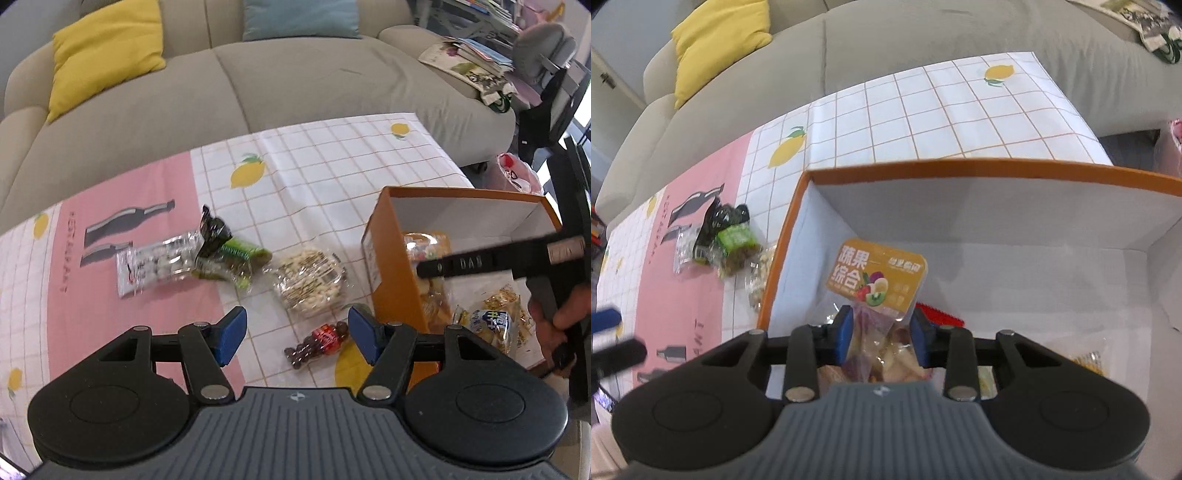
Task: Organize snacks
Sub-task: 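Withdraw both grippers from the box toward the remaining snacks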
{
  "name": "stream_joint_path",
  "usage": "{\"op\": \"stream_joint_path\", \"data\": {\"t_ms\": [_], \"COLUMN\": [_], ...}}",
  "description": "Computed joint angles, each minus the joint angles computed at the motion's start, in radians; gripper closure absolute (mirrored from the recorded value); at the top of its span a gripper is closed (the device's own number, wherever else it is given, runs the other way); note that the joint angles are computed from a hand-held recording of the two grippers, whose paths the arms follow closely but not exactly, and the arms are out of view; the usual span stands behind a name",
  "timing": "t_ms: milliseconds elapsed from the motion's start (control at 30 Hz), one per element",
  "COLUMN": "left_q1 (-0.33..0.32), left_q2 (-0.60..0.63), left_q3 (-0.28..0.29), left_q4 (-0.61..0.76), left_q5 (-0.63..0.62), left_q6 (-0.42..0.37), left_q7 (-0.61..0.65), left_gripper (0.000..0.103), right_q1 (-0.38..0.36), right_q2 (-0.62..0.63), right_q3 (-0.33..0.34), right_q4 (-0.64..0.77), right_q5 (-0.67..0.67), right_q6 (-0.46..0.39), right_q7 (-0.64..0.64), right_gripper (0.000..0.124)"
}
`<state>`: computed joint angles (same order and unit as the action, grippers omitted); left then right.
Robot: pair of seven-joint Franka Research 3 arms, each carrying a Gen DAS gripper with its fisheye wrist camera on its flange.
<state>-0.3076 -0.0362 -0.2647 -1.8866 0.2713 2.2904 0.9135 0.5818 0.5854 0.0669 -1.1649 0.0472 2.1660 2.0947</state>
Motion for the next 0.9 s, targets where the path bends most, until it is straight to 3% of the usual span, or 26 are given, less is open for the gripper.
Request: {"op": "stream_joint_path", "data": {"t_ms": [233,333,500,700,900], "left_q1": [0.010,0.014,0.016,0.020,0.031], "left_q2": [-0.022,-0.032,-0.039,-0.085,-0.183], "left_q3": [0.011,0.013,0.015,0.015,0.029], "left_q4": [-0.045,-0.060,-0.069,-0.110,-0.228], "left_q5": [-0.053,-0.059,-0.087,-0.086,-0.084], "left_q6": [0.009,0.014,0.023,0.057,0.179], "left_q7": [0.013,0.026,0.052,0.047,0.008], "left_gripper": [0.029,0.029,0.028,0.028,0.028], "right_q1": [0.000,0.000,0.026,0.086,0.135], "right_q2": [0.155,0.117,0.106,0.056,-0.070], "right_q3": [-0.005,-0.004,-0.018,-0.052,-0.059], "right_q4": [0.222,0.148,0.159,0.136,-0.011], "right_q5": [0.028,0.036,-0.014,-0.132,-0.250], "right_q6": [-0.175,-0.127,-0.147,-0.153,-0.050], "right_q7": [0.056,0.054,0.035,0.052,0.136], "right_gripper": [0.091,0.091,0.084,0.064,0.055]}}
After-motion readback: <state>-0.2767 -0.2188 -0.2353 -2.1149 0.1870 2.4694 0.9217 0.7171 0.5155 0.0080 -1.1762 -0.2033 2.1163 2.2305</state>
